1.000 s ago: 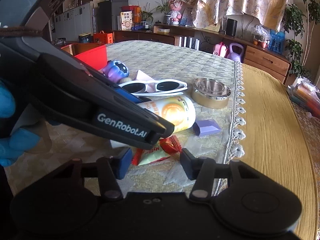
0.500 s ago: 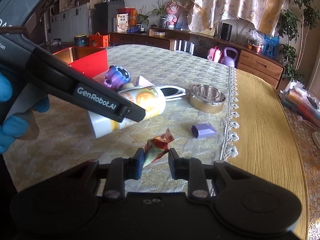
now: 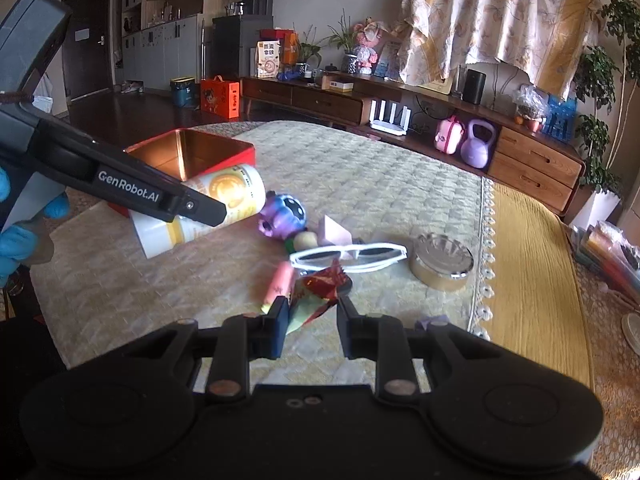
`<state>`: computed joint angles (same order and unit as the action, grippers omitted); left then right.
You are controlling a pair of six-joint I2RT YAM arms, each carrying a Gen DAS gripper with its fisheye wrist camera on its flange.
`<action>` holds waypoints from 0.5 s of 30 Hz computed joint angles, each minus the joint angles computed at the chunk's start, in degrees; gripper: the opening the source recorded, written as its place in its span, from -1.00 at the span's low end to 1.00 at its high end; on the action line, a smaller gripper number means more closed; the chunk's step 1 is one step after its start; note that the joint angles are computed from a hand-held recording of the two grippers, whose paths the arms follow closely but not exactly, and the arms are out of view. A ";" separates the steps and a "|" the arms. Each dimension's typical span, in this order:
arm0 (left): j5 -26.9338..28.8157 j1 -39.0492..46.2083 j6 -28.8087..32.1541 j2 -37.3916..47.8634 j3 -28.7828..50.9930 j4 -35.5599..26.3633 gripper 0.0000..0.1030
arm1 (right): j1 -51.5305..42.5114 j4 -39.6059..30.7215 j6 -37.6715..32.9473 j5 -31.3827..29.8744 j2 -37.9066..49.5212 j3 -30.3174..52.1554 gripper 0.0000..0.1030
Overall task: Organize rigid objects
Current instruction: 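Carry the bottle into the red tin with the left tool while the right tool drops the candy packet in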
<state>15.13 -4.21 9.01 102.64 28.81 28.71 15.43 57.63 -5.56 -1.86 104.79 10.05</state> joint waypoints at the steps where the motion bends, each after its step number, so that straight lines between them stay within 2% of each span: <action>1: 0.59 1.61 0.69 -1.16 -0.14 -0.79 -0.11 | 1.08 -3.02 0.36 0.34 -2.21 0.90 -0.50; 7: 3.09 9.59 3.70 -4.79 1.46 -5.00 -0.11 | 6.81 -17.39 1.48 1.13 -8.78 8.85 -0.51; 15: 4.85 18.43 6.22 -2.37 8.18 -9.67 -0.11 | 13.24 -27.10 3.09 2.08 -3.17 23.03 -0.51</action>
<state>19.98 14.21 15.23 100.27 36.98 19.04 28.67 30.53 -2.46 0.22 101.62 33.08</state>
